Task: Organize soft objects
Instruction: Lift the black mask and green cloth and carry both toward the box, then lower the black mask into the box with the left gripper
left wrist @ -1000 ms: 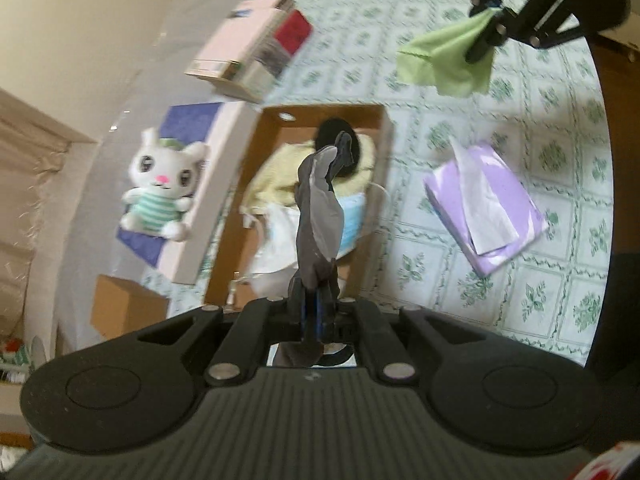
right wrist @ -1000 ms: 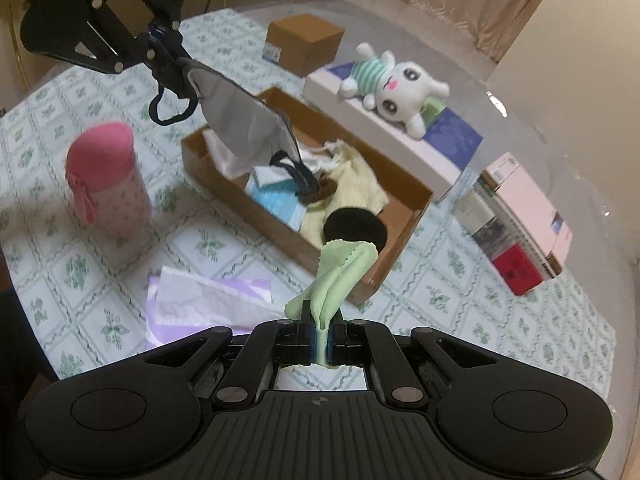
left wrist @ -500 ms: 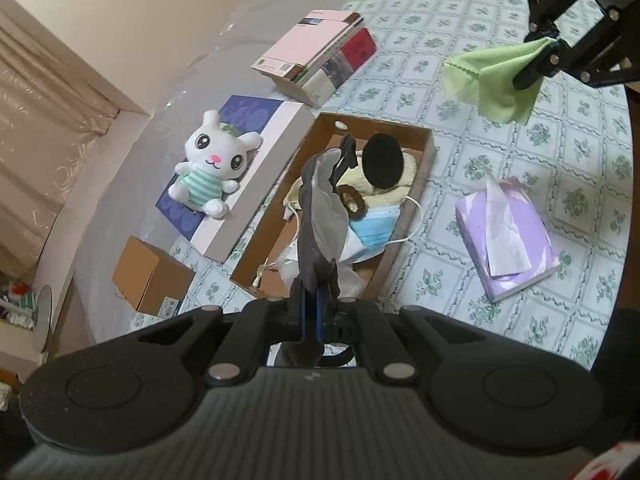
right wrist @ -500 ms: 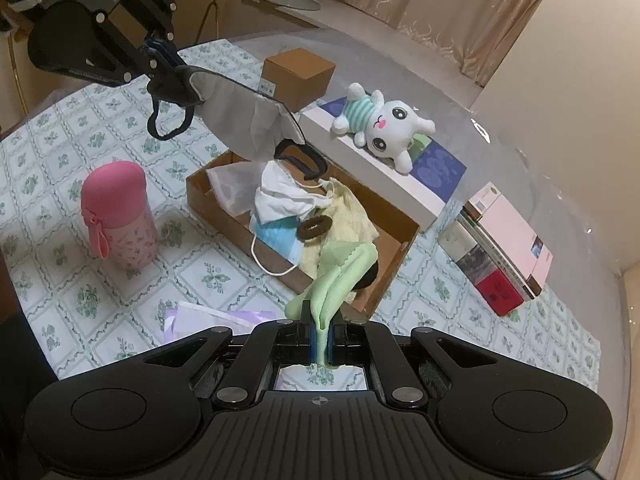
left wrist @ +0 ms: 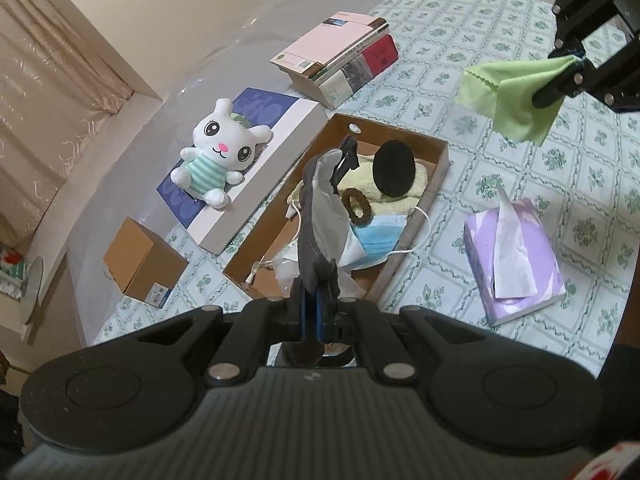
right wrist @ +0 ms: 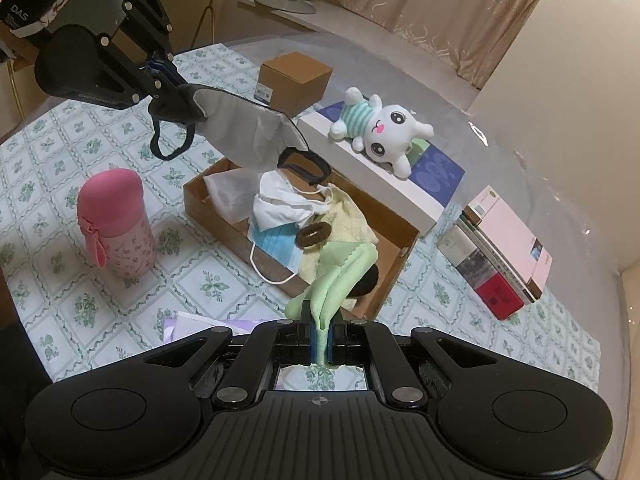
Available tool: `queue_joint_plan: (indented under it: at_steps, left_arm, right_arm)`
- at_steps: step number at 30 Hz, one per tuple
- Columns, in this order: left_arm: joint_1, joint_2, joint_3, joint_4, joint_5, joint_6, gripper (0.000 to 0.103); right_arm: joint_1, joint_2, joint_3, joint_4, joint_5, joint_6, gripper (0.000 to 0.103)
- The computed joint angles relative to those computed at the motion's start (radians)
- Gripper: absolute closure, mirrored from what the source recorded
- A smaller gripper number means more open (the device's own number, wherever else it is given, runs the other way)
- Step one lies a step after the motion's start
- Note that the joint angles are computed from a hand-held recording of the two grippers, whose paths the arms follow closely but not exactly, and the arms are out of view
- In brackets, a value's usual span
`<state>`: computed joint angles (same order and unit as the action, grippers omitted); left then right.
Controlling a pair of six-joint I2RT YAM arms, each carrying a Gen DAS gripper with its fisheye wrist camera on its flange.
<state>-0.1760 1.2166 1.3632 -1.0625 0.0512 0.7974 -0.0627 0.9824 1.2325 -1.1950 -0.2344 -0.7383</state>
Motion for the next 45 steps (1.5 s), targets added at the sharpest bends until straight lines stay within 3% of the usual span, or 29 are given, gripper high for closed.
queue_joint_plan:
  at_steps: [16, 31, 45]
  left_arm:
    - [0.111, 0.04, 0.004, 0.037, 0.119, -0.128, 0.099]
    - [0.214, 0.165, 0.064, -0.001, 0.231, -0.208, 0.099]
    - [0.248, 0.33, 0.104, 0.048, 0.384, -0.43, 0.099]
  right_arm:
    - [0.021, 0.014, -0.036, 0.08, -0.014, 0.077, 0.098]
    - [0.031, 0.062, -0.056, 0.169, -0.034, 0.133, 0.098]
    - [0.005, 0.16, -0.073, 0.268, -0.093, 0.175, 0.098]
